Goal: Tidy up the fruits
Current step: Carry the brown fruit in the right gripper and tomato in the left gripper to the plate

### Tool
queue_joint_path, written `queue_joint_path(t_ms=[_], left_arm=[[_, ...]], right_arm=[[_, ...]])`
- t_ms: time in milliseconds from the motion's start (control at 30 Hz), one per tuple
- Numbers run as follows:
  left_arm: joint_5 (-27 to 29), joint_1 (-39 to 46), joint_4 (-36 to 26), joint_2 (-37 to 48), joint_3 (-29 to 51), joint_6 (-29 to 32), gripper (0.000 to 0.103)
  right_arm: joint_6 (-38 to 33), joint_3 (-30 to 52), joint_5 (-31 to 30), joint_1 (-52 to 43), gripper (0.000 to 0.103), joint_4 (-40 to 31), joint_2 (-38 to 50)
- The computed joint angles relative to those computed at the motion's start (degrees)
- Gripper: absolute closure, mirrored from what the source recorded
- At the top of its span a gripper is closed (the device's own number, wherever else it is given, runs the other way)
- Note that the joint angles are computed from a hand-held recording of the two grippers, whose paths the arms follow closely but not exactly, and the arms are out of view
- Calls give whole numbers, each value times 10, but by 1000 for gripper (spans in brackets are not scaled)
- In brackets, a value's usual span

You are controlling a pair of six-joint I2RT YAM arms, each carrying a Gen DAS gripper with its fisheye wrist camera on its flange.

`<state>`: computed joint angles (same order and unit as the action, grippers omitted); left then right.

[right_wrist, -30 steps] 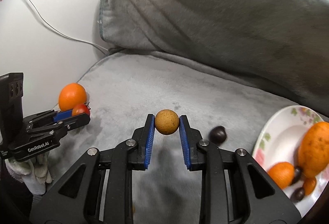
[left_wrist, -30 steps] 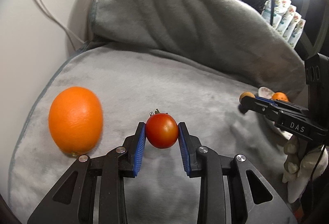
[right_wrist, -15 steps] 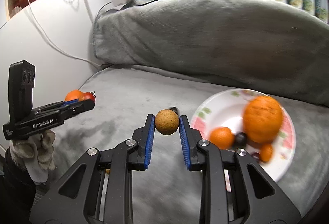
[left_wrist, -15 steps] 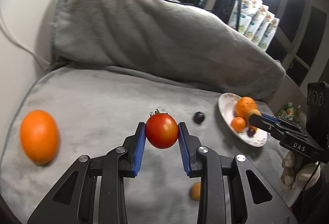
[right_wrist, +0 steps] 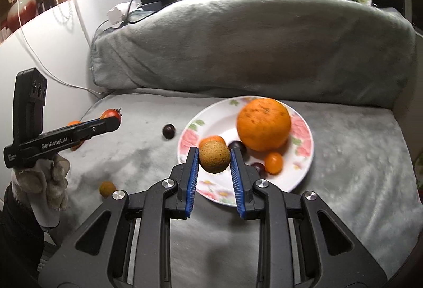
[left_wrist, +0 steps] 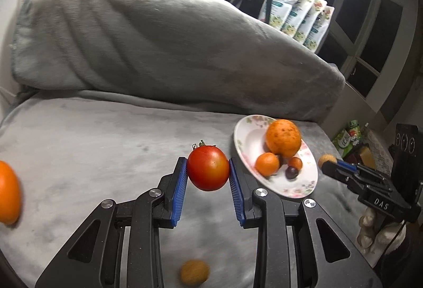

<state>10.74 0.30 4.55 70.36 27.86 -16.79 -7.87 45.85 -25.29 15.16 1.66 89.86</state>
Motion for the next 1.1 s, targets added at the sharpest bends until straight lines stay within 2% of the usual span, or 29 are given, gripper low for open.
queue_joint_path(t_ms=[500, 1100], left_arm=[[-21, -64, 18, 105, 71, -7, 73], [-16, -68, 11, 178, 128, -1, 73]], right_arm=[[-13, -26, -10, -25, 78, 6, -1], [-18, -21, -4, -5, 78, 10, 21]])
